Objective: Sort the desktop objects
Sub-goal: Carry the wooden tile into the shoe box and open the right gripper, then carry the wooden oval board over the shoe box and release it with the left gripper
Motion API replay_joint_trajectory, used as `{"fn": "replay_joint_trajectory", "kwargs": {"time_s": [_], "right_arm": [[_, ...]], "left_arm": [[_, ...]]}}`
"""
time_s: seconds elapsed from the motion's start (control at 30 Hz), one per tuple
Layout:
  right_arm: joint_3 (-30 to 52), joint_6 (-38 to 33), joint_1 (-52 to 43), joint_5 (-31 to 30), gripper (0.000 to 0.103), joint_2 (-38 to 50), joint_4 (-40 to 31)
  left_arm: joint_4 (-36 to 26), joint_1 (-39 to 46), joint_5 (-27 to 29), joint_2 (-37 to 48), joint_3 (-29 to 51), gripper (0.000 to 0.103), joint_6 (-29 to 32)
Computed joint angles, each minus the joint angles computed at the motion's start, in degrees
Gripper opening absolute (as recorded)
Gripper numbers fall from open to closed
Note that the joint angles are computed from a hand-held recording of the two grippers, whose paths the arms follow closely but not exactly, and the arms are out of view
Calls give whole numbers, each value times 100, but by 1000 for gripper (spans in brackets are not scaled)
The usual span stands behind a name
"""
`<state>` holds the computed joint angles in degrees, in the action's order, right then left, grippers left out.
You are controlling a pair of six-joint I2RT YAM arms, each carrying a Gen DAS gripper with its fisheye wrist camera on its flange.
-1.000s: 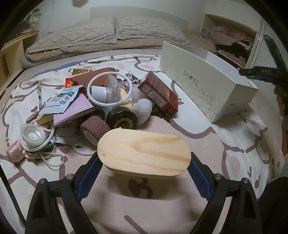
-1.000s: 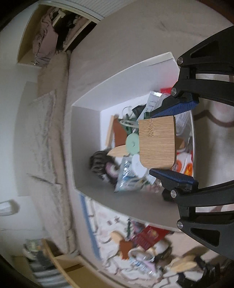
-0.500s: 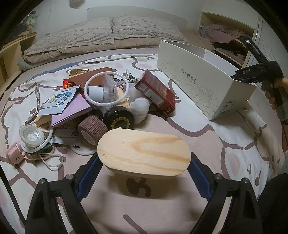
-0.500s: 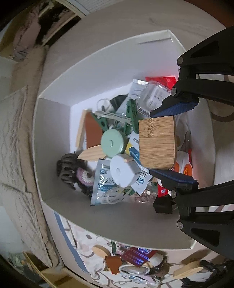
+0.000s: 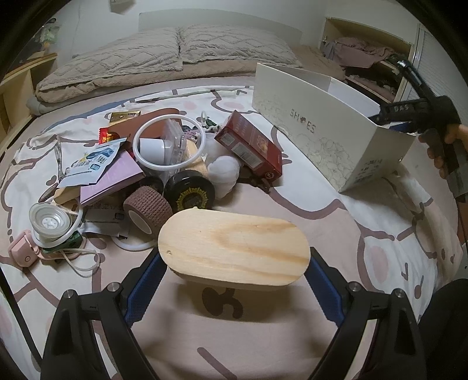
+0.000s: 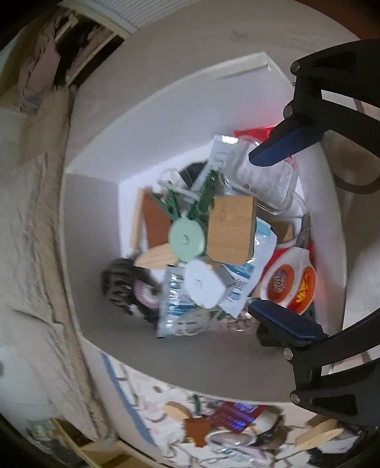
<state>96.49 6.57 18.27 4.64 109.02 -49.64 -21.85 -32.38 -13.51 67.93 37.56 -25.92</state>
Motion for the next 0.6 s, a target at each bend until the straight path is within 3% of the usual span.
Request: {"fn": "replay_joint_trajectory", "kwargs": {"time_s": [0.2,0.37,0.43,0.6], "right_arm": [[-637,400,-119,-384,93,-498,628],[-1911,808,-79,-620,95,-1394,1918],[-2455,943,-55,-687,103,-1741,2556],[-3612,1047,109,-346,103,-2452,3924]], "left_arm": [[25,-20,-26,19,-18,93,-3],[31,-27,-41,52,-21,93,-19],[58,-31,-41,66,-31,93,-41],[122,-92,-145,11,-87,93,-63]]}}
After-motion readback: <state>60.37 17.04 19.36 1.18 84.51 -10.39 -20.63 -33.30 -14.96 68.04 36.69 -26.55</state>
